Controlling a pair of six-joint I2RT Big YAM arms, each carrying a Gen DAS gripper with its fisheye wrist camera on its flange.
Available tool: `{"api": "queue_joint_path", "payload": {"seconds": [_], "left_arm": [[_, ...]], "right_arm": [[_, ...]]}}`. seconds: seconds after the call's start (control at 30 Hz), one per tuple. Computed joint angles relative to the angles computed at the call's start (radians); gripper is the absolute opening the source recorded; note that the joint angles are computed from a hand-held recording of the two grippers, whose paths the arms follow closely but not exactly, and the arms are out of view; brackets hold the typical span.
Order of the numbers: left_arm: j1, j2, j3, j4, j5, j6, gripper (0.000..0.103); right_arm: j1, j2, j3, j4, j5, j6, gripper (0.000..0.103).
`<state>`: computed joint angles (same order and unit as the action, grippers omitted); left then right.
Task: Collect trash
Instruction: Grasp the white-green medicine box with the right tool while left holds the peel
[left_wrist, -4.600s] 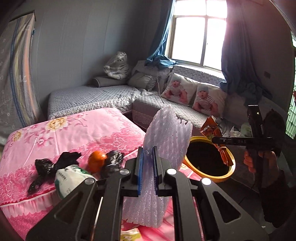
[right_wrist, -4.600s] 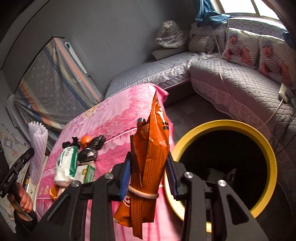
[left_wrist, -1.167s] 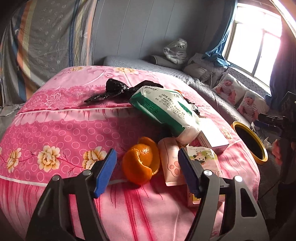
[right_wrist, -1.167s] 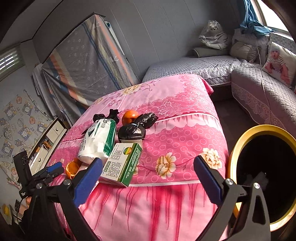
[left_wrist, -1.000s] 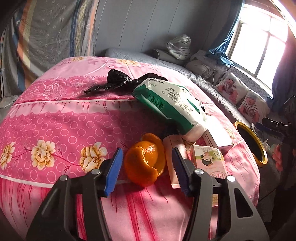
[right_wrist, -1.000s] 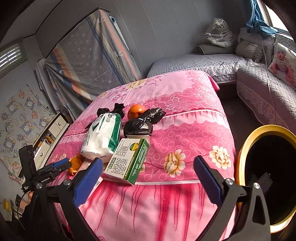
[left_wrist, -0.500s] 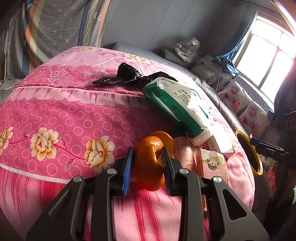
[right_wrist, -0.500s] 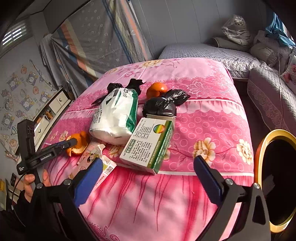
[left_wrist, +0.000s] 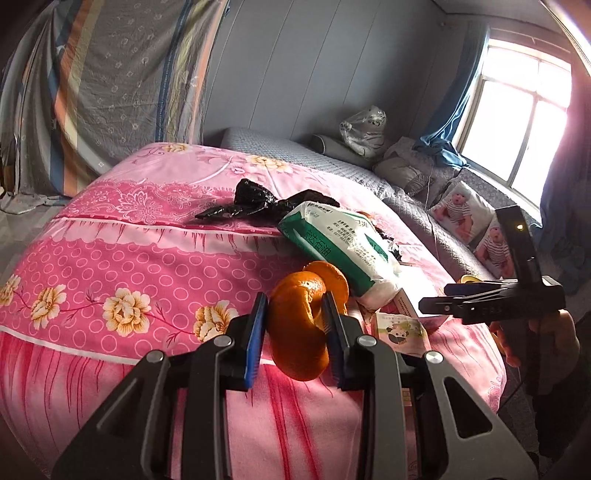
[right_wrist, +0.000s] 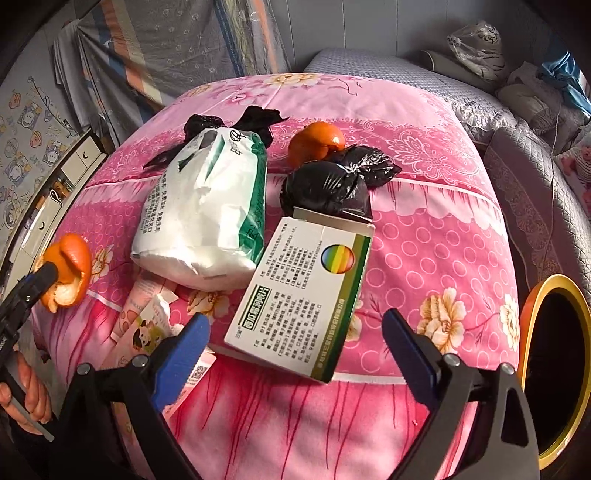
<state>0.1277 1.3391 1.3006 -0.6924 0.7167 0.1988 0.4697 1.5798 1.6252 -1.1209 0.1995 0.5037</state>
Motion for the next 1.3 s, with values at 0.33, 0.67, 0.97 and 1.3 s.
{"api": "queue_joint_path", "payload": {"seconds": [0.33,0.67,0.97,1.3], "left_arm": [[-0.005,-0.052,-0.019,0.018,0.021,0.025,0.028],[-0.037,-0.104,-0.027,0.025,-0.014,0.04,0.028],[-0.102,-0.152,-0.021,0.017,-0.025,0.048,0.028],[-0.178,-0.189,-0.02,0.0,-0.019,0.055,0.028]], "right_arm": [[-0.023,0.055,0.037,-0.023,-0.02,-0.002,0.072],[-0.034,-0.04,-0.055,0.034,-0.028,0.002,0.07],[-0.054,-0.212,-0.185,0.105,-0.119,0.033,0.07],[-0.044,-0.379,-0.305,0.174,-0.165,0.093,0.07]]}}
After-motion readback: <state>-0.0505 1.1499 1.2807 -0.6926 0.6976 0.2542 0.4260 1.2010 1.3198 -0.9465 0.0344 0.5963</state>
